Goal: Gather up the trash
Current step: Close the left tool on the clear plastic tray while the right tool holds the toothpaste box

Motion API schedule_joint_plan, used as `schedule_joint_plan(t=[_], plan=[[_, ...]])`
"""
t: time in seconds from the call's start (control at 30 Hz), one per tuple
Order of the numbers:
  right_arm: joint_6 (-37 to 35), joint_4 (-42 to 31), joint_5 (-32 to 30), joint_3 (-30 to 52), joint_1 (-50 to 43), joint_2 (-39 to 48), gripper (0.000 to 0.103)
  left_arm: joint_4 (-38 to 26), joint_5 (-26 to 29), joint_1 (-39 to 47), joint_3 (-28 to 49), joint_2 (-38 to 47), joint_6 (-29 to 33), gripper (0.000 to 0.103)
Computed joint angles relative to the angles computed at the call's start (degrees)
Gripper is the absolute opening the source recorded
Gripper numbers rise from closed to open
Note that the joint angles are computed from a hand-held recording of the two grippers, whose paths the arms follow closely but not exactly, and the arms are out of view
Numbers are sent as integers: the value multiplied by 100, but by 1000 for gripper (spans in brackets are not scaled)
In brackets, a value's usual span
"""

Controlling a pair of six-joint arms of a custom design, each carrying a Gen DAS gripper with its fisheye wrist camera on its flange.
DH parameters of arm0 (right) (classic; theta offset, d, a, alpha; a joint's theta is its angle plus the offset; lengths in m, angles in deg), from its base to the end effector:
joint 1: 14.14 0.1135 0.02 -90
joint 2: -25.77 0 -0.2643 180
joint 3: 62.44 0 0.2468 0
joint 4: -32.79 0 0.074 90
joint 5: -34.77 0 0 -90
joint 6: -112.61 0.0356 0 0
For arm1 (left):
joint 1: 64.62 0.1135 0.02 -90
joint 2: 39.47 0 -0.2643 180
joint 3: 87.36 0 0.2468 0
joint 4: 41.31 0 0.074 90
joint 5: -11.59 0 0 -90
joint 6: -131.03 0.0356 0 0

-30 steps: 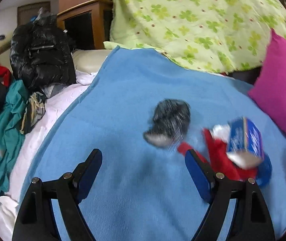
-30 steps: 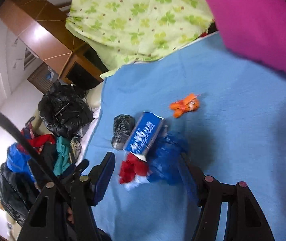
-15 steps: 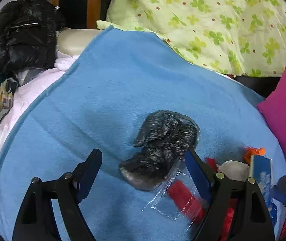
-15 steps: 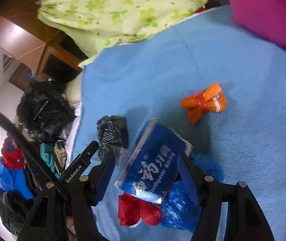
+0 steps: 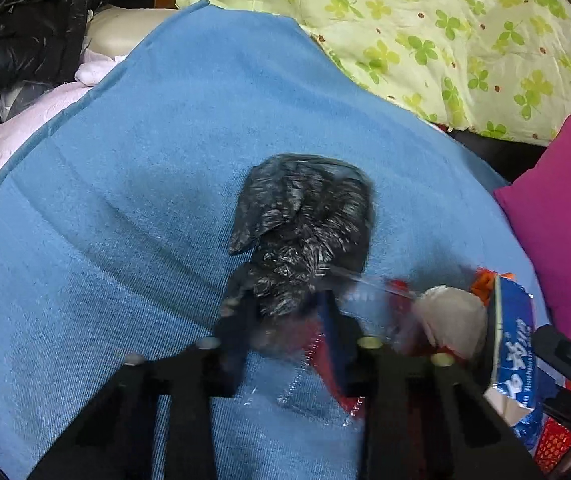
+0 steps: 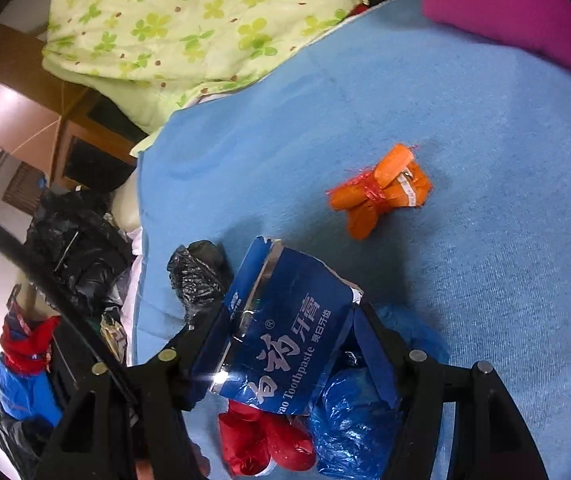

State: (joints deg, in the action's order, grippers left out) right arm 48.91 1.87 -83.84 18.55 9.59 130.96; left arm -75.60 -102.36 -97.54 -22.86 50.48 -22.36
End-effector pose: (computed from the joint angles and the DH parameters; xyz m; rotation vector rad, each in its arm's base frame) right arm 0.3360 0.1663 0.1811 -0.1520 2.6401 0.9593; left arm 0.2566 -0.1489 0.1797 -0.7897 2.3579 -0.1488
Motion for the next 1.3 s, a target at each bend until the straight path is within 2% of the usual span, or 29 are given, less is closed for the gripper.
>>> schedule_joint_plan(t=[0.07,0.2,0.3,0.4,0.53,0.57,0.6,0.63,0.67,0.7,0.73,0.77,0.83,0.87,0.9,1.03,1.13,1.2,1.23,1.3], plan=[[-158,30,-51,-51,2,-31,68,-43,-91,-85,-20,-133,-1,13],[38,130,-350,-188,-145,-89,68,-305,-340,-289,8,-316,-64,9],[226,110,-545,-157,-238,-21,72,-382,-362,-383,-82,-494,-82,8],[285,100,-555,-118,-245,33,73,-99,-205,-366,-435,-860,0,8],[305,143,-439,-59,-103,78,79,-135,-174,-316,-498,-963,-32,9],[296,166,-368,-21,-45,122,79,-106,-125,-307,-525,-987,-24,14],[289,173,-282,17,20,152,79,-76,-53,-295,-554,-1015,-17,28],[263,202,-211,19,67,161,79,-62,-12,-301,-572,-1050,-30,37],[193,205,-113,24,113,167,79,-103,-67,-348,-575,-1076,-72,52],[126,212,-37,10,137,165,79,-189,-162,-413,-543,-1091,-119,61],[65,235,26,-21,156,149,77,-289,-269,-500,-502,-1127,-151,62],[-9,240,73,-42,173,126,69,-299,-323,-560,-497,-1166,-144,62],[-214,228,86,-50,192,88,59,-283,-407,-698,-466,-1209,-80,65],[-283,225,47,-48,182,84,45,-317,-444,-763,-415,-1173,-64,72],[-323,211,8,-57,153,65,37,-400,-508,-860,-317,-1094,-45,74],[-476,122,-241,-54,-20,75,35,-526,-569,-1081,-56,-820,95,75],[-351,156,-737,-121,-228,92,38,-552,-476,-1123,-34,-718,64,76],[-261,99,-955,-88,-344,121,64,-533,-352,-1127,-59,-666,58,76],[-194,133,-970,-115,-368,103,81,-546,-326,-1137,-43,-612,56,76],[9,359,-1016,-216,-401,66,82,-581,-302,-1151,-36,-520,67,76]])
